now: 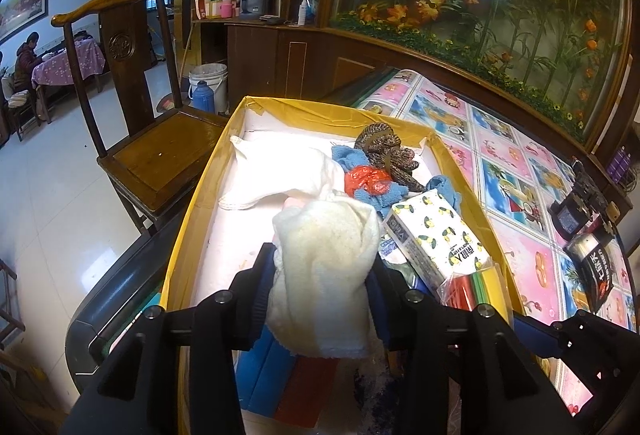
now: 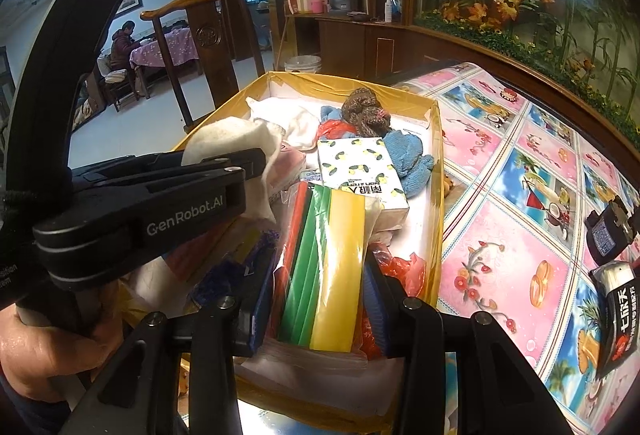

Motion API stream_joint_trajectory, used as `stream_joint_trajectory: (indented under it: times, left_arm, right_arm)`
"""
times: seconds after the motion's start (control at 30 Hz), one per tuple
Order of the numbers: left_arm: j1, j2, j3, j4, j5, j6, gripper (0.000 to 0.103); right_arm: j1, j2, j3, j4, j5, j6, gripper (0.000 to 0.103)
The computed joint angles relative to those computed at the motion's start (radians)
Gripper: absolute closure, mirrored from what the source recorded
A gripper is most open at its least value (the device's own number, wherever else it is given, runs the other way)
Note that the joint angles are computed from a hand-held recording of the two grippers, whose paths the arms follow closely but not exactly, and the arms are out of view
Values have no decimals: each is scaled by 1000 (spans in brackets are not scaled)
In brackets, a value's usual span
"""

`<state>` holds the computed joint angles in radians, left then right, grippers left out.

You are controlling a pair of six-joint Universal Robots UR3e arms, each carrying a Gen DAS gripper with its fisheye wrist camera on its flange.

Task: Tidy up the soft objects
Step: 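Drop the white cloth with the left tool while the right tool nears the black packet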

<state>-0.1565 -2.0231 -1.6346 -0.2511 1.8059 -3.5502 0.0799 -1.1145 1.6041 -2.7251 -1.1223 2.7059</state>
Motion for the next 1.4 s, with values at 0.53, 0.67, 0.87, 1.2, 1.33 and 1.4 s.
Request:
stream_joint_trajectory:
  times: [0.53, 0.67, 0.87, 1.2, 1.33, 1.4]
  left_arm:
    - [-24, 56, -34, 23, 31, -2, 34]
    - [-39, 69, -38, 31, 28, -6, 34]
    - [-116, 42, 21, 23, 49, 8, 34]
    - [-314, -116, 264, -72, 26, 52, 31]
    - [-406, -254, 449, -159, 4, 117, 28]
    - [-436, -323, 541, -218, -26, 139, 28]
  right_arm:
    - [-97, -107, 95, 1, 127, -6, 49]
    - [-162, -152, 132, 14, 177, -14, 49]
    - [-301, -193, 165, 49, 237, -36, 49]
    - [-594, -150, 118, 95, 284, -53, 45]
    - [-709, -42, -28, 167, 269, 29, 41]
    - [-735, 30, -127, 206, 241, 58, 41]
